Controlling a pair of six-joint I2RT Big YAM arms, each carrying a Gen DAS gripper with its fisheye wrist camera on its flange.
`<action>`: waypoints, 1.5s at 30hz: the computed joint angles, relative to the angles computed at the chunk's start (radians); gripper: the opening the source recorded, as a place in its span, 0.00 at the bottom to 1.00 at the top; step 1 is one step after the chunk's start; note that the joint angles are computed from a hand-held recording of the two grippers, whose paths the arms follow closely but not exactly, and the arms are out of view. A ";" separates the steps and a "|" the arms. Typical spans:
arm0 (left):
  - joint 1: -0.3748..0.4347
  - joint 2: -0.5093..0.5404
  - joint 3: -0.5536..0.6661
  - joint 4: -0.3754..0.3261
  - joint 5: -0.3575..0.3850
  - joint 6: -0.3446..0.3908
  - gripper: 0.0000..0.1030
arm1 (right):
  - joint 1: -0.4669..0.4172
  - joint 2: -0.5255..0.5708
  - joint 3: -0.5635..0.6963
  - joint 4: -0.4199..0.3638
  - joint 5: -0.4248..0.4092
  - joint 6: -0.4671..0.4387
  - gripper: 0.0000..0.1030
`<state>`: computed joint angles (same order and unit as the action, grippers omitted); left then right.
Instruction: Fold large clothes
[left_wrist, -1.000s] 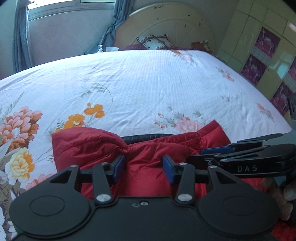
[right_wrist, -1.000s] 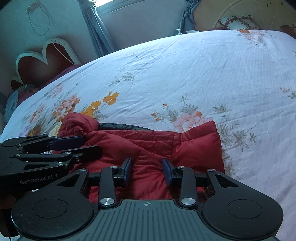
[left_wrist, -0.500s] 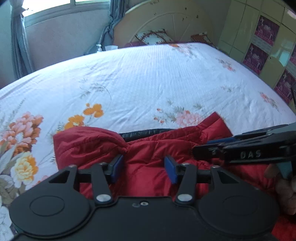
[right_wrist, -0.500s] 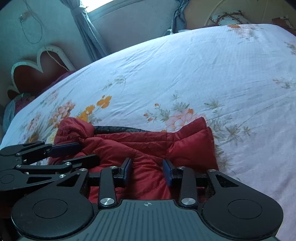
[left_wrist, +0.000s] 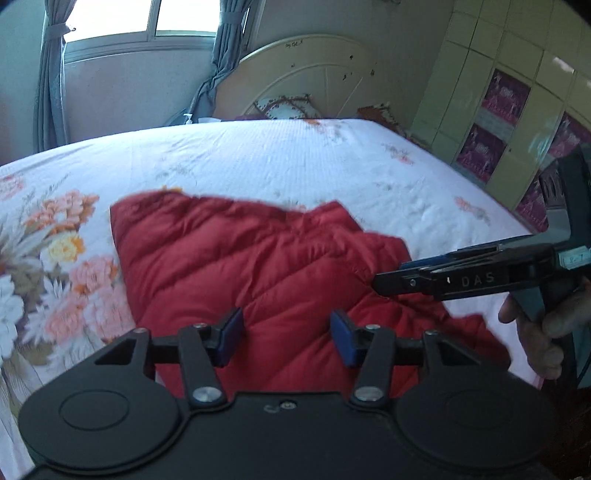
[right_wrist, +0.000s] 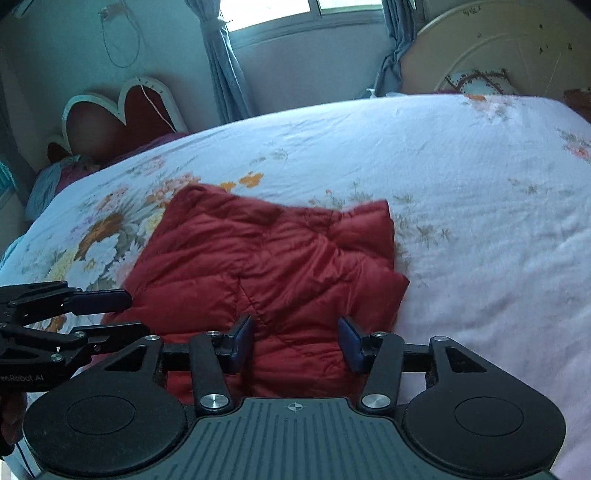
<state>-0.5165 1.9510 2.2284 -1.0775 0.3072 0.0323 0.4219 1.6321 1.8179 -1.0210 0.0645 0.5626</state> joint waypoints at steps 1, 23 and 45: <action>-0.004 -0.004 -0.022 0.015 -0.017 0.006 0.49 | 0.000 -0.005 -0.023 0.012 -0.005 0.008 0.50; -0.037 -0.266 -0.336 0.075 -0.033 -0.079 0.41 | 0.079 -0.213 -0.169 0.010 -0.051 -0.055 0.35; -0.076 -0.288 -0.417 0.062 -0.150 -0.114 0.40 | 0.118 -0.218 -0.287 0.053 -0.017 0.013 0.32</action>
<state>-0.5930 1.6627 1.8115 -1.0155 0.1574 -0.0818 0.5402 1.4138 1.5313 -0.9682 0.0478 0.5757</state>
